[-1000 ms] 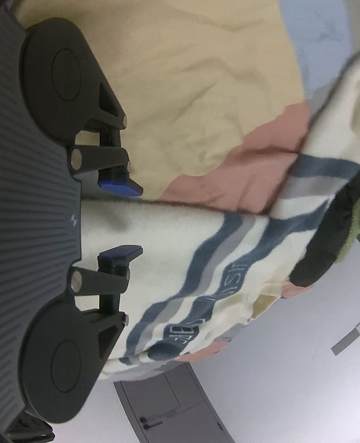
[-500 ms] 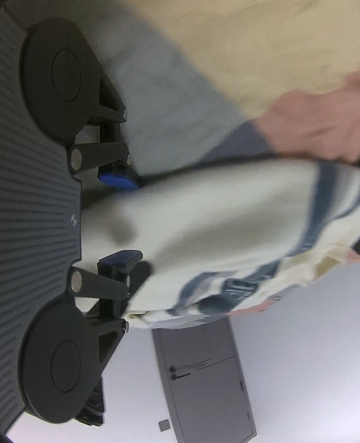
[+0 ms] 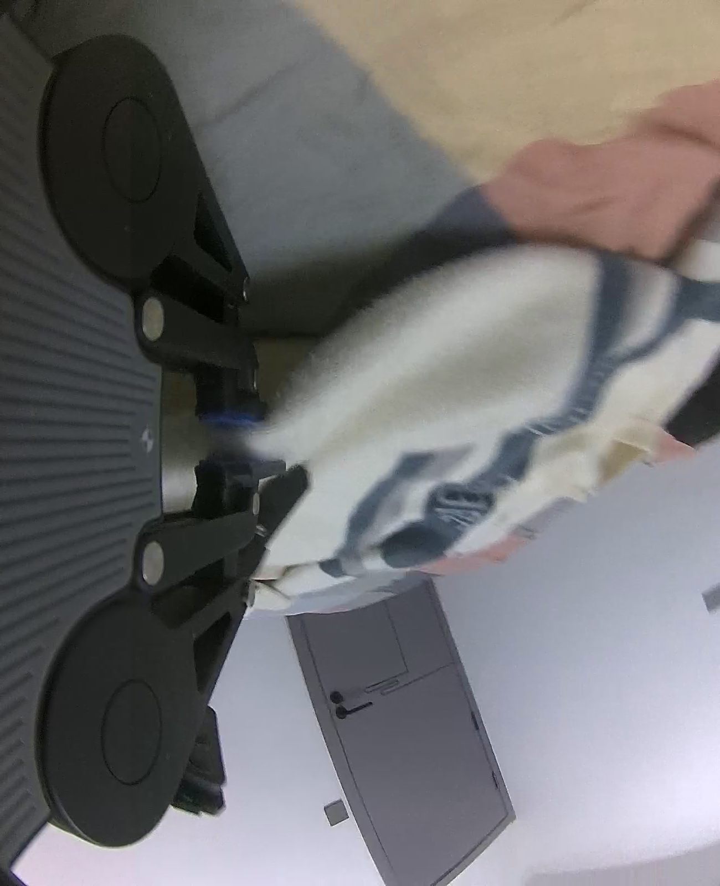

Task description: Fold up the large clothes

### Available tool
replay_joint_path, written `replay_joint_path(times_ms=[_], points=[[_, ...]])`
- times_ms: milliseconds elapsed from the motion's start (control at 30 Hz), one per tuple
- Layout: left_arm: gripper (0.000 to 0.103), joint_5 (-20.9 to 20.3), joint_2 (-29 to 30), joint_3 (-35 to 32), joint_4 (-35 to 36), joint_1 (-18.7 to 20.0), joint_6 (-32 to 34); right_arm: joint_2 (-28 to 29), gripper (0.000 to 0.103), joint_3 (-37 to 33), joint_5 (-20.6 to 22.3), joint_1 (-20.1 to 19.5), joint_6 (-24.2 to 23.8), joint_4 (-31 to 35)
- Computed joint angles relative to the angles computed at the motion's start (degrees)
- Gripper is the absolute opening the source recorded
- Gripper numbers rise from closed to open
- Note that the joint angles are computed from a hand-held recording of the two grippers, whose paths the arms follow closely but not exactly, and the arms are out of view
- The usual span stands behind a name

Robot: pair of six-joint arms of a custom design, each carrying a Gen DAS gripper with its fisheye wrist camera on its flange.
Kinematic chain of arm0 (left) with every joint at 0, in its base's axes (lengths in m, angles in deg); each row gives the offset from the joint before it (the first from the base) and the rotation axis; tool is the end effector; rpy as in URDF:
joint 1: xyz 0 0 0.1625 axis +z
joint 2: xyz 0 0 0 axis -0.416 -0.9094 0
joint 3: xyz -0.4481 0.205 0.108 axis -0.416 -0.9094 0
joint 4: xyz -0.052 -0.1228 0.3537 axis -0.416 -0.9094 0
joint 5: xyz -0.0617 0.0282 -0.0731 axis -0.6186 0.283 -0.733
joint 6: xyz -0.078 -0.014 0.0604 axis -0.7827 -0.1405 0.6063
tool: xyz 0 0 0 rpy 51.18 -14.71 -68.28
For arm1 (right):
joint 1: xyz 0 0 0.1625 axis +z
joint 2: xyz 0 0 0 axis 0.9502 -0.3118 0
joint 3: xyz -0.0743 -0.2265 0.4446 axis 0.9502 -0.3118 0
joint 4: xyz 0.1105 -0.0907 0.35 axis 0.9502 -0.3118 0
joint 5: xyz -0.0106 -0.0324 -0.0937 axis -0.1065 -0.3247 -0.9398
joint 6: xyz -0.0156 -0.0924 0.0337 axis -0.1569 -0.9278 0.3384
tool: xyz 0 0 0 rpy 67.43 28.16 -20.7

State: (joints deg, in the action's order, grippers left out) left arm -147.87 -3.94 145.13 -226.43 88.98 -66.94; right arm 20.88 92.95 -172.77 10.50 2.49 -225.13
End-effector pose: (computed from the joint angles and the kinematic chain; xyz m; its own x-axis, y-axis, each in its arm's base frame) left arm -0.2384 -0.8267 0.0143 -0.9787 0.0376 0.2016 -0.0901 0.8042 -0.5875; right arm 0.0211 -0.8313 0.2952 -0.9410 -0.1814 0.2855 -0.3224 0.7363 -0.5949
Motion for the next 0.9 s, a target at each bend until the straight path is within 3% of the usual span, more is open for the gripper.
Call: replay_joint_path(times_ms=[100,200,367,500,533,567,633,667,700,767,900], points=[[0.010,2.1,-2.9,4.9,-5.2,-0.8,1.2,-1.1,0.017,2.1,1.8,0.1,-2.0,-0.8],[0.009,5.8,-5.2,6.9,-5.0,-0.9,0.4,-1.8,0.017,3.7,1.1,0.4,-3.8,-3.2],[0.009,15.5,-5.8,5.4,7.1,-1.7,-2.1,-1.9,0.017,3.6,-2.7,0.5,-0.5,-6.7],[0.010,17.0,-4.9,2.8,13.8,-1.3,-3.9,-1.8,0.017,3.1,-9.9,0.8,1.8,-11.7],[0.010,17.2,-4.7,2.6,13.8,-1.4,-3.6,-1.7,0.026,2.8,-12.2,0.9,2.6,-13.3],[0.011,17.1,-4.8,2.7,13.4,-1.4,-3.2,-1.6,0.045,2.5,-14.0,0.9,3.7,-14.5],[0.012,16.6,-4.8,2.7,12.9,-1.5,-2.5,-1.8,0.068,1.9,-16.9,0.5,7.8,-16.4],[0.021,16.5,-4.8,2.6,13.0,-1.6,-2.0,-1.9,0.069,1.6,-18.1,0.2,9.7,-16.8],[0.039,16.7,-4.8,2.4,13.3,-1.6,-1.6,-1.8,0.068,0.8,-19.8,0.1,11.2,-16.3],[0.059,17.5,-5.1,3.0,11.9,-2.1,-0.5,-1.7,0.068,-0.9,-23.5,-0.6,15.1,-14.5],[0.064,18.7,-5.4,4.9,7.0,-3.1,2.6,-2.5,0.067,-2.3,-24.2,-3.2,28.0,-9.8]])
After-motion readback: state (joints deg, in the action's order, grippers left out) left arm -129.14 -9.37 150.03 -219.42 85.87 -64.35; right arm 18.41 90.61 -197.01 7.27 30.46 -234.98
